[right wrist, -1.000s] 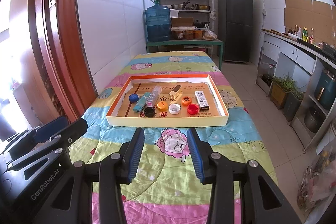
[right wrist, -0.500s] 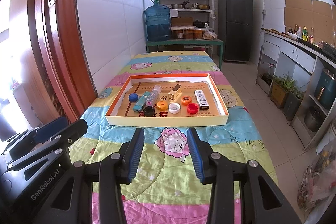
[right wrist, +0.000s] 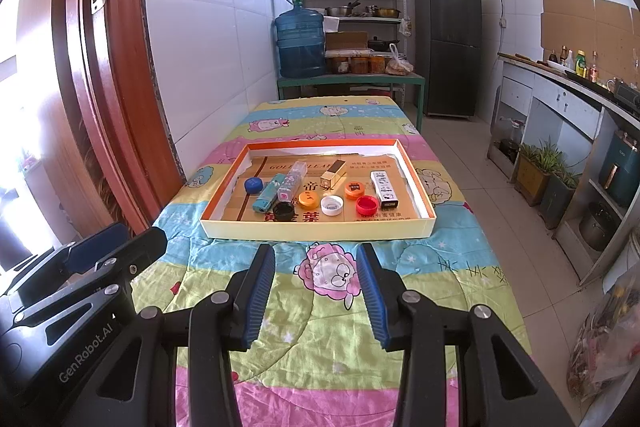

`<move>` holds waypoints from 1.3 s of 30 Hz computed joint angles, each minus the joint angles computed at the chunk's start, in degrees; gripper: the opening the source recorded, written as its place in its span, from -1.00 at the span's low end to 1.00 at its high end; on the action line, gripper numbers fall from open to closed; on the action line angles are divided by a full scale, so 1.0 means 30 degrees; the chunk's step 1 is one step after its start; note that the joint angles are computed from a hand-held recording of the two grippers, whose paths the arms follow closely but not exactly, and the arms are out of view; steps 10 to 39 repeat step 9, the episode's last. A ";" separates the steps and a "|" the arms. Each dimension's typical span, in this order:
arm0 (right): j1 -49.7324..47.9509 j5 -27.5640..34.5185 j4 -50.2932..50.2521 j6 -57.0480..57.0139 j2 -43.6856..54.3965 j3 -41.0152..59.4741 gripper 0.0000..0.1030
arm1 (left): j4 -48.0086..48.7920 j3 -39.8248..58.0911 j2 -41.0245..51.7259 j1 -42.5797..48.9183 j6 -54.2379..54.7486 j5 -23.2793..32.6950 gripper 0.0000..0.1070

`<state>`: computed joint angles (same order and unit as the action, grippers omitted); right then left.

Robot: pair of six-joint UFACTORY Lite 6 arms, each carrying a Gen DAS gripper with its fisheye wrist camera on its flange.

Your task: Organize rigid objects

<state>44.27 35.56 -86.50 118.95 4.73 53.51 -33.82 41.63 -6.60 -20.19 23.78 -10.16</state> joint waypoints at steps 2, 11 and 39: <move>-0.0015 -0.0009 -0.0024 0.0028 -0.0005 -0.0015 -0.18 | 0.0203 -0.0086 -0.0010 -0.0037 -0.0228 -0.0030 -0.27; -0.0042 -0.0047 -0.0045 0.0033 -0.0016 -0.0037 -0.18 | 0.0106 -0.0326 -0.0171 -0.0142 -0.0299 -0.0079 -0.27; -0.0042 -0.0047 -0.0045 0.0033 -0.0016 -0.0037 -0.18 | 0.0106 -0.0326 -0.0171 -0.0142 -0.0299 -0.0079 -0.27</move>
